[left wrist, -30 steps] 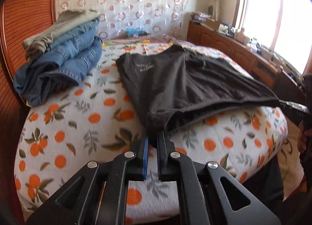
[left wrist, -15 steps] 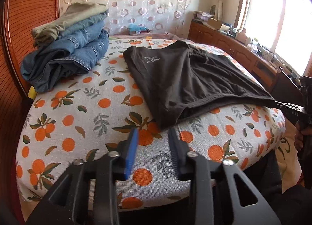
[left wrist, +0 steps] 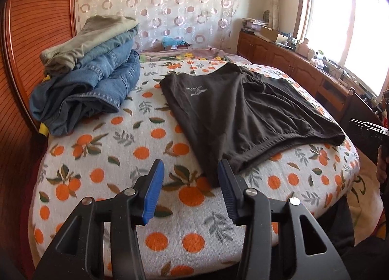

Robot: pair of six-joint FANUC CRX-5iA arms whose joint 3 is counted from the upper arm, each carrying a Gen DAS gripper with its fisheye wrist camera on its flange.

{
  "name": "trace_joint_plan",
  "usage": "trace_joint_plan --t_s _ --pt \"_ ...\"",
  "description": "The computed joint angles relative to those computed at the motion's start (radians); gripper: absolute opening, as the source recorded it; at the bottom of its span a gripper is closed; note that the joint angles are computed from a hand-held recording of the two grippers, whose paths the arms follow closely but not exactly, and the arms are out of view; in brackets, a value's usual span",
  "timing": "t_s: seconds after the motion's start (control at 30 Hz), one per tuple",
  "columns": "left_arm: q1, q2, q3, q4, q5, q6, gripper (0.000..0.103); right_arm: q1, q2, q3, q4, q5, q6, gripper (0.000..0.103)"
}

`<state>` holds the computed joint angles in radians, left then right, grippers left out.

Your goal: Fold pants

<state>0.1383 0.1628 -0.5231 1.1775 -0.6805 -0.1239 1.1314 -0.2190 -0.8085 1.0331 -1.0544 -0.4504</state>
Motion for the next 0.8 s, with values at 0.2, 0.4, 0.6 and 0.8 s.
trace_joint_plan --t_s 0.2,0.4,0.6,0.8 --pt "-0.053 0.054 0.073 0.022 0.038 -0.015 0.047 -0.141 0.091 0.038 0.071 0.166 0.038 0.031" --pt "-0.1 0.146 0.2 -0.039 0.086 0.05 0.047 -0.22 0.174 0.092 0.06 0.22 0.138 0.031" --pt "-0.119 0.256 0.361 -0.199 0.08 0.214 0.042 -0.243 0.194 0.101 0.054 0.241 0.147 0.031" --pt "-0.132 0.353 0.52 -0.358 0.042 0.4 0.029 -0.243 0.184 0.083 0.075 0.25 0.116 0.031"
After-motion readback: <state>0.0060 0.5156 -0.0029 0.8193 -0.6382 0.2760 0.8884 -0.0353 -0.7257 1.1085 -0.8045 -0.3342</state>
